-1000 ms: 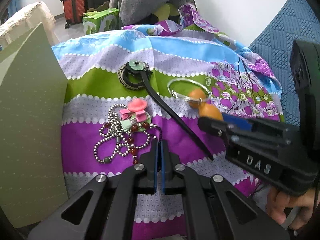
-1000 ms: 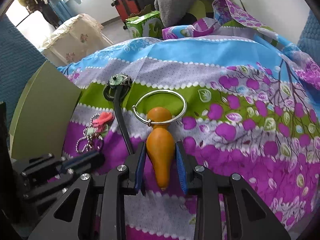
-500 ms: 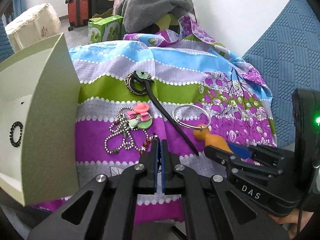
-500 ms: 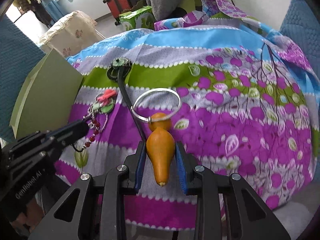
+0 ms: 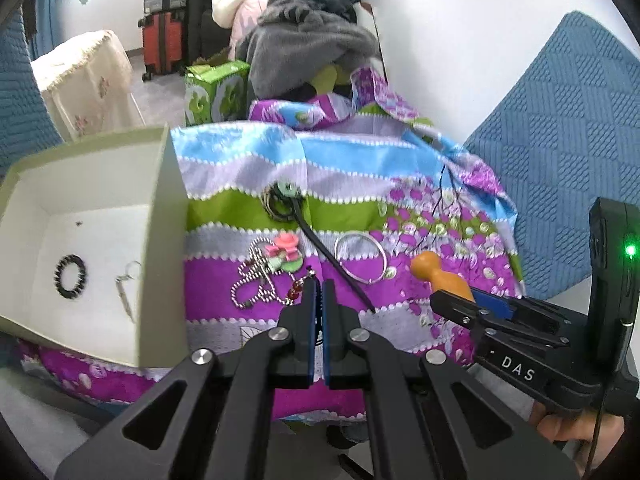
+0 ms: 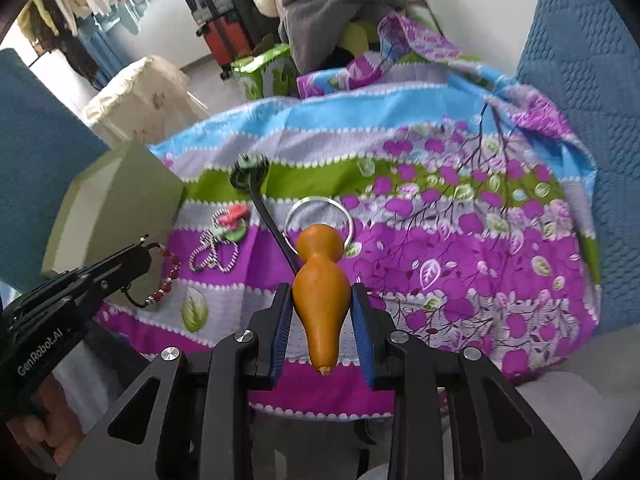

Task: Organize jewelry
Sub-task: 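Carry the gourd in the right tool and the red bracelet in the left tool over the box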

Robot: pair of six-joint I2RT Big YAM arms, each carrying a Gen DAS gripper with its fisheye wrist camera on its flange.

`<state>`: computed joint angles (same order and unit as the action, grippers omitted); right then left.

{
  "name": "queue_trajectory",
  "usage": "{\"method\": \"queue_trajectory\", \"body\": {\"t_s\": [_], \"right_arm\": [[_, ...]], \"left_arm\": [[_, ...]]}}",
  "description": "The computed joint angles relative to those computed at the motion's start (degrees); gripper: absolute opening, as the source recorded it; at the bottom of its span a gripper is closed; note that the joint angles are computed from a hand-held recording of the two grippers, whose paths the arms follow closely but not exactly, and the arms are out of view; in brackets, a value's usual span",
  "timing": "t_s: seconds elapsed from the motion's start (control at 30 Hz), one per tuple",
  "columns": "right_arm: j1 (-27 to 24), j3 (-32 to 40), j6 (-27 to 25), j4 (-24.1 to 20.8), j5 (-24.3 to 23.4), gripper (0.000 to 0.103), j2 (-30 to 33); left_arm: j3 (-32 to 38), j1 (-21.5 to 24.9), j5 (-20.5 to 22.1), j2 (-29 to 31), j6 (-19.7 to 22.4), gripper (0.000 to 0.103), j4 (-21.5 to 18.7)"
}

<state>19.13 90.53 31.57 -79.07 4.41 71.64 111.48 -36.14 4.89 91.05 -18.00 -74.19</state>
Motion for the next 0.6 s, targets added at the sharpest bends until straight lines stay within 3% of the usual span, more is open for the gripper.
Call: {"method": "queue_trajectory", "body": {"t_s": [0.3, 0.6], "right_arm": [[2.4, 11.4, 1.4, -3.8, 3.8, 0.027, 3.3], [5.0, 28.0, 0.5, -8.2, 7.6, 0.027, 10.3]], "left_arm": [[11.0, 1.8, -0.6, 1.8, 1.9, 0.002, -5.4], [25.5, 5.2, -0.2, 6.1, 4.2, 0.002, -11.9]]}}
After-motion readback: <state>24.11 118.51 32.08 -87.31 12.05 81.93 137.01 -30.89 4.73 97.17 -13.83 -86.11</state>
